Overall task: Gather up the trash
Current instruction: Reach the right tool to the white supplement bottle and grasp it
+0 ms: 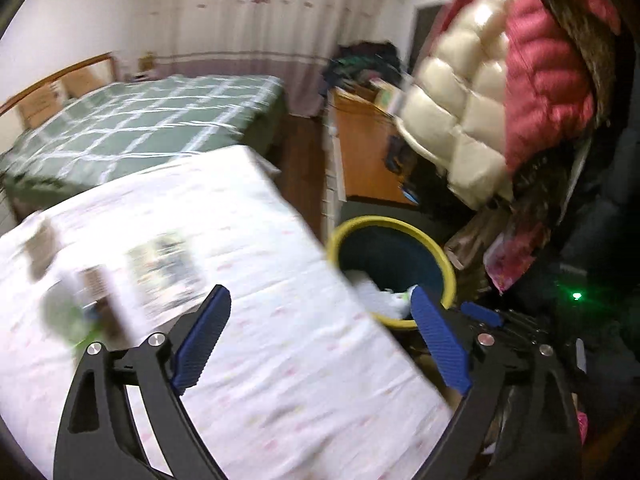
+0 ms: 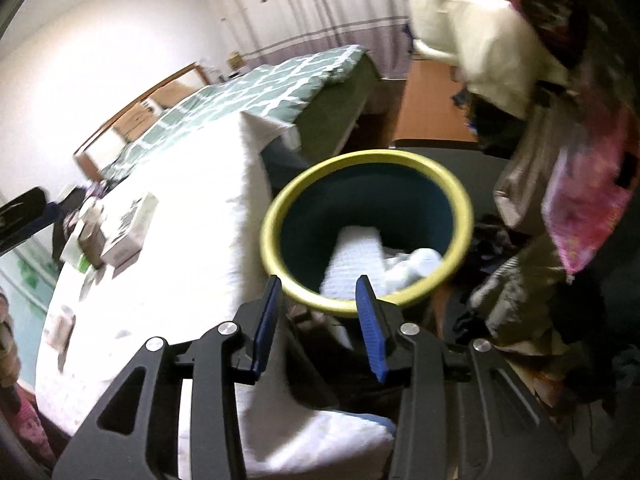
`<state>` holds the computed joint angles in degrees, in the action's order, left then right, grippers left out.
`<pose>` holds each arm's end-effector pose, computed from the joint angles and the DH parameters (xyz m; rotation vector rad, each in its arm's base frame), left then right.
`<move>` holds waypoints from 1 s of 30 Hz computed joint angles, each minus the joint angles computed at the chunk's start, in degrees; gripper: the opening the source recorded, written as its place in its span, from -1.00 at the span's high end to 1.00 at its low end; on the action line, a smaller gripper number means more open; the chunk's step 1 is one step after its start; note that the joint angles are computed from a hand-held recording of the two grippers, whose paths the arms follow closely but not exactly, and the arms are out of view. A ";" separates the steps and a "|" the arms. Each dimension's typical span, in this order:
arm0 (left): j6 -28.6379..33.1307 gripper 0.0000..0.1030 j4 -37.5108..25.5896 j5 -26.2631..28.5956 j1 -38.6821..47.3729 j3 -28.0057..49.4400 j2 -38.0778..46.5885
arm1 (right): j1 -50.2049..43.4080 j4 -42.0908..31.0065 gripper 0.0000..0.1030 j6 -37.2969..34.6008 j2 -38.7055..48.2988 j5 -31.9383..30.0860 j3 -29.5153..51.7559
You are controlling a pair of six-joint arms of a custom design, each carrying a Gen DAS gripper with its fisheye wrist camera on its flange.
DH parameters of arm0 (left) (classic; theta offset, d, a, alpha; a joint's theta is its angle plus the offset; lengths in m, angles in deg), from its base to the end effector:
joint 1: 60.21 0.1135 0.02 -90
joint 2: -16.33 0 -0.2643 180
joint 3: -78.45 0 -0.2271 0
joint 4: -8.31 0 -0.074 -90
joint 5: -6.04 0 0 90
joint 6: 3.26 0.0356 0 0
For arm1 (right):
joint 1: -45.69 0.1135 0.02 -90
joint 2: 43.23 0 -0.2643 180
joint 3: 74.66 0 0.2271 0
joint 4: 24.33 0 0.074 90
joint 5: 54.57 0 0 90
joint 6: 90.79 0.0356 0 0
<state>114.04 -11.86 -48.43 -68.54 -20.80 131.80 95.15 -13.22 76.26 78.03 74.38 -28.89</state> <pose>0.3725 -0.0755 0.1385 0.9551 2.1859 -0.6263 0.1847 0.1815 0.0279 0.7415 2.2302 0.1029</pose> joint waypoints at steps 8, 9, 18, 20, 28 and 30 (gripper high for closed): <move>0.94 -0.80 -0.11 4.87 21.69 -0.83 -5.13 | -1.05 -3.83 0.26 -15.12 6.52 -7.11 18.03; 0.94 -0.81 -0.26 5.08 23.73 -0.36 -5.10 | -0.95 -4.78 0.26 -16.99 7.47 -8.14 20.72; 1.56 -0.82 -2.02 7.16 38.16 5.51 -0.97 | 0.09 -18.86 0.15 -36.79 19.81 -20.31 53.60; 1.97 -0.82 -3.13 7.58 39.75 7.30 0.66 | 0.14 -21.65 -0.01 -41.15 22.80 -23.89 60.86; 1.91 -0.82 -2.72 7.06 41.95 8.74 3.88 | 0.15 -35.18 -0.78 -61.08 34.72 -32.12 88.27; 1.31 -0.82 -2.12 6.98 42.19 8.58 3.91 | -0.61 -42.58 -0.82 -63.70 39.97 -35.33 99.72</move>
